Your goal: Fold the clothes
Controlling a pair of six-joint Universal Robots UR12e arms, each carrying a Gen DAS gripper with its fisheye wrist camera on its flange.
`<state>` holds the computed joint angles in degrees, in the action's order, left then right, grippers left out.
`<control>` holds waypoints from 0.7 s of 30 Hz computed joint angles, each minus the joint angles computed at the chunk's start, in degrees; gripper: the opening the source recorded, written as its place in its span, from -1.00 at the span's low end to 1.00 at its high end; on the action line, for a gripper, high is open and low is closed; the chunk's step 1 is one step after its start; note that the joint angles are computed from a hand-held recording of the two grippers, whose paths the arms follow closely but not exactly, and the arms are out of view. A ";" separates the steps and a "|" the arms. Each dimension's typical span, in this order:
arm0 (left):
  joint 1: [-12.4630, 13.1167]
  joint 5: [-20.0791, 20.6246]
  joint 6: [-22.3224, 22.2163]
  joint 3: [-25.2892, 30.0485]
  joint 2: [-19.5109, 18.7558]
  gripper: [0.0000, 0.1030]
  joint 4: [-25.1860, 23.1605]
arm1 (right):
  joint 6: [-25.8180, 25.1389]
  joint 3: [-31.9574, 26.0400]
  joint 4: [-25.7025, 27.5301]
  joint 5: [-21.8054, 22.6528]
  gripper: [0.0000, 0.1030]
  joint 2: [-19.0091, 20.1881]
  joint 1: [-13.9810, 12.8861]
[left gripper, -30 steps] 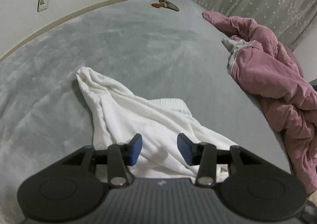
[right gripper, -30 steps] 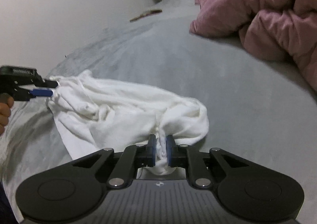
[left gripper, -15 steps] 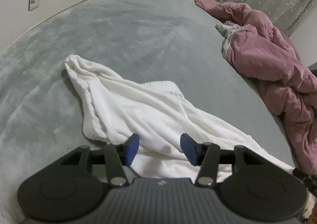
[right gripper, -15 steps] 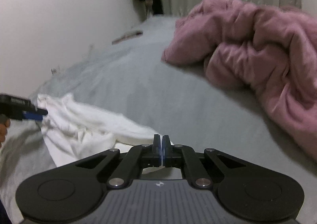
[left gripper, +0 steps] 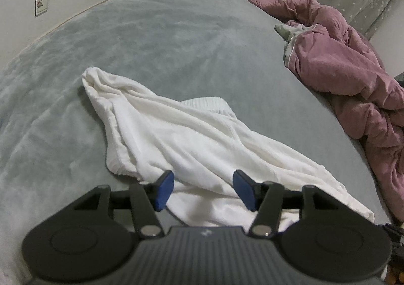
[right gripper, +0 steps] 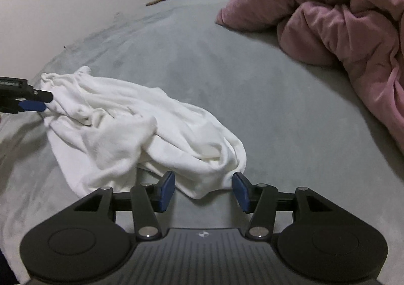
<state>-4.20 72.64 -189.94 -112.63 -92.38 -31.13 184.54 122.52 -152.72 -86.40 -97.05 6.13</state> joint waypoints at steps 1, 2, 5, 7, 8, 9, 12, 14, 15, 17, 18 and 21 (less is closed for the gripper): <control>-0.03 0.09 0.09 0.02 -0.03 0.05 -0.16 | 0.30 0.06 -0.47 -0.12 -0.48 0.19 0.01; -0.07 0.15 0.17 0.06 -0.06 0.05 -0.30 | 0.58 0.12 -1.07 -0.15 -0.66 0.39 0.01; -0.09 0.44 0.22 0.04 -0.05 0.05 -0.38 | 0.28 0.08 -2.99 -1.72 -0.80 0.78 0.68; -0.06 0.44 0.19 0.04 -0.06 0.06 -0.36 | -0.44 0.11 -4.83 -3.80 -0.82 0.60 1.21; -0.04 0.37 0.21 0.05 -0.06 0.06 -0.38 | -0.89 0.13 -5.82 -4.93 -0.82 0.48 1.48; -0.04 0.37 0.21 0.05 -0.06 0.06 -0.38 | -1.35 0.15 -6.82 -6.05 -0.83 0.36 1.74; -0.14 0.39 0.62 0.13 -0.09 0.06 -0.59 | -3.20 0.17 -9.53 -10.61 -0.84 0.04 2.66; -0.23 0.38 0.93 0.16 -0.10 0.07 -0.69 | -5.81 0.12 -11.56 -15.77 -0.84 0.24 3.81; -0.27 0.37 1.09 0.17 -0.11 0.07 -0.70 | -7.25 0.15 -12.88 -17.94 -0.84 0.41 4.30; -0.34 0.43 1.38 0.18 -0.12 0.08 -0.80 | -10.25 0.26 -15.88 -21.67 -0.85 0.82 5.13; -0.40 0.50 1.45 0.23 -0.15 0.09 -0.92 | -11.85 0.30 -17.49 -23.47 -0.85 1.06 5.53; -0.55 0.57 1.73 0.35 -0.23 0.10 -1.17 | -17.68 0.57 -24.89 -29.35 -0.86 2.31 6.77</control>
<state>-4.75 73.20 -188.22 -112.28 -92.61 -32.30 166.86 123.09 -177.61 -115.74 -94.73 12.90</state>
